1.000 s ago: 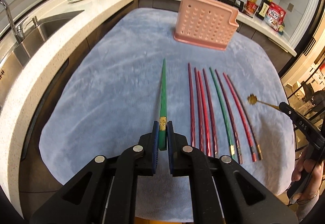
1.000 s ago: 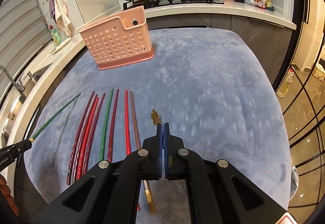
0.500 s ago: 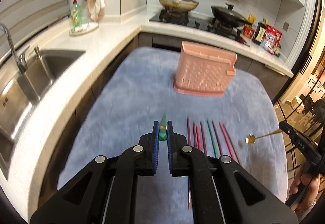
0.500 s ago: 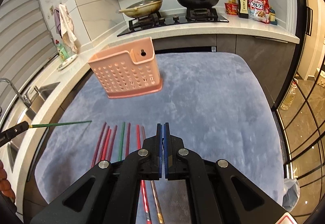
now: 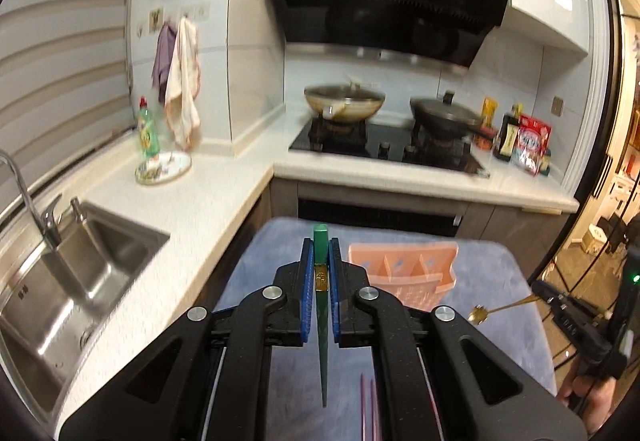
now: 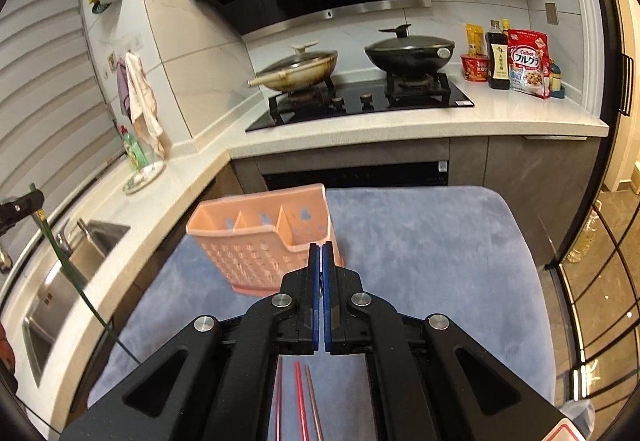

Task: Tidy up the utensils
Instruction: 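Insert the green chopstick into the pink holder with the left tool while the right tool drops the spoon in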

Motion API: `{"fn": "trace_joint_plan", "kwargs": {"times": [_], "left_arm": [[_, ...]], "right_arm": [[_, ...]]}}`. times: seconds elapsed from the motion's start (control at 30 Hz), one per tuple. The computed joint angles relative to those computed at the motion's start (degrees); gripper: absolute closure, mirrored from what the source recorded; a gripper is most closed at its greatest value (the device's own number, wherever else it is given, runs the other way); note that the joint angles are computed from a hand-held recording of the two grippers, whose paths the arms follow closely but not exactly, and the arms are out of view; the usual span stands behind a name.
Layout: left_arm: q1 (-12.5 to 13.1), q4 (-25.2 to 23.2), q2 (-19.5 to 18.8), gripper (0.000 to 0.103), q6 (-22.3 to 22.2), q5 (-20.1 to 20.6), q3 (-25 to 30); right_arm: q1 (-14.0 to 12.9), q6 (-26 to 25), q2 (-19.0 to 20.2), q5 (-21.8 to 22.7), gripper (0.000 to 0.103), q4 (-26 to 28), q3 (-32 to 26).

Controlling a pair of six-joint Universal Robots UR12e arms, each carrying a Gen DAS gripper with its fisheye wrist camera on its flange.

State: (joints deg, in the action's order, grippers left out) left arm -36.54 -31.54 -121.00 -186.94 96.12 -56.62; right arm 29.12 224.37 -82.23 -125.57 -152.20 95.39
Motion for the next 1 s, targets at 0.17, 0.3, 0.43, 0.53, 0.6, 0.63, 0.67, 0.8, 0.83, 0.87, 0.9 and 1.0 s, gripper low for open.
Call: {"fn": "trace_joint_plan", "kwargs": {"times": [0.17,0.3,0.43,0.53,0.6,0.63,0.67,0.8,0.83,0.87,0.9,1.0], "left_arm": [[-0.48,3.65,-3.87,0.096,-0.64,0.48,7.81],[-0.76,3.81,-8.02,0.096,-1.11,0.32,15.14],[-0.95,1.92,-11.94,0.096,-1.02,0.38,21.5],[-1.0,0.48,-14.43,0.096,-1.18,0.21,25.02],[-1.06,0.85,-15.39,0.096,-1.15,0.21,25.79],[-1.03,0.58,-15.97,0.096,-1.16,-0.05,26.5],[-0.97,0.55,-16.2,0.096,-1.2,-0.32,26.63],[-0.92,-1.25,-17.61,0.096,-1.54,-0.81,28.24],[-0.9,-1.54,-17.76,0.096,-1.6,-0.88,28.28],[-0.9,-1.84,-17.9,0.096,-1.6,-0.78,28.3],[-0.86,-2.4,-18.05,0.096,-1.66,-0.86,28.33],[-0.81,-3.82,-18.21,0.096,-1.62,-0.78,27.75]], "right_arm": [[-2.22,-2.55,1.88,0.14,0.102,-1.13,-3.26],[-3.64,-4.14,3.51,1.29,0.102,-0.49,-5.53],[-4.65,-4.39,4.82,2.91,0.102,0.92,-6.59],[-5.14,-4.11,5.48,4.11,0.102,1.71,-6.66],[-5.56,-3.87,5.88,5.0,0.102,2.1,-6.61],[-5.76,-3.59,6.04,5.5,0.102,2.29,-6.55],[-5.76,-3.34,6.15,5.72,0.102,2.38,-6.45],[-6.05,-2.9,6.68,6.73,0.102,2.91,-6.41],[-6.07,-2.94,6.83,6.8,0.102,3.0,-6.39],[-6.1,-2.95,6.97,6.86,0.102,3.21,-6.44],[-6.12,-2.78,7.1,6.8,0.102,3.45,-6.48],[-6.24,-1.91,7.28,6.44,0.102,4.13,-6.44]]}}
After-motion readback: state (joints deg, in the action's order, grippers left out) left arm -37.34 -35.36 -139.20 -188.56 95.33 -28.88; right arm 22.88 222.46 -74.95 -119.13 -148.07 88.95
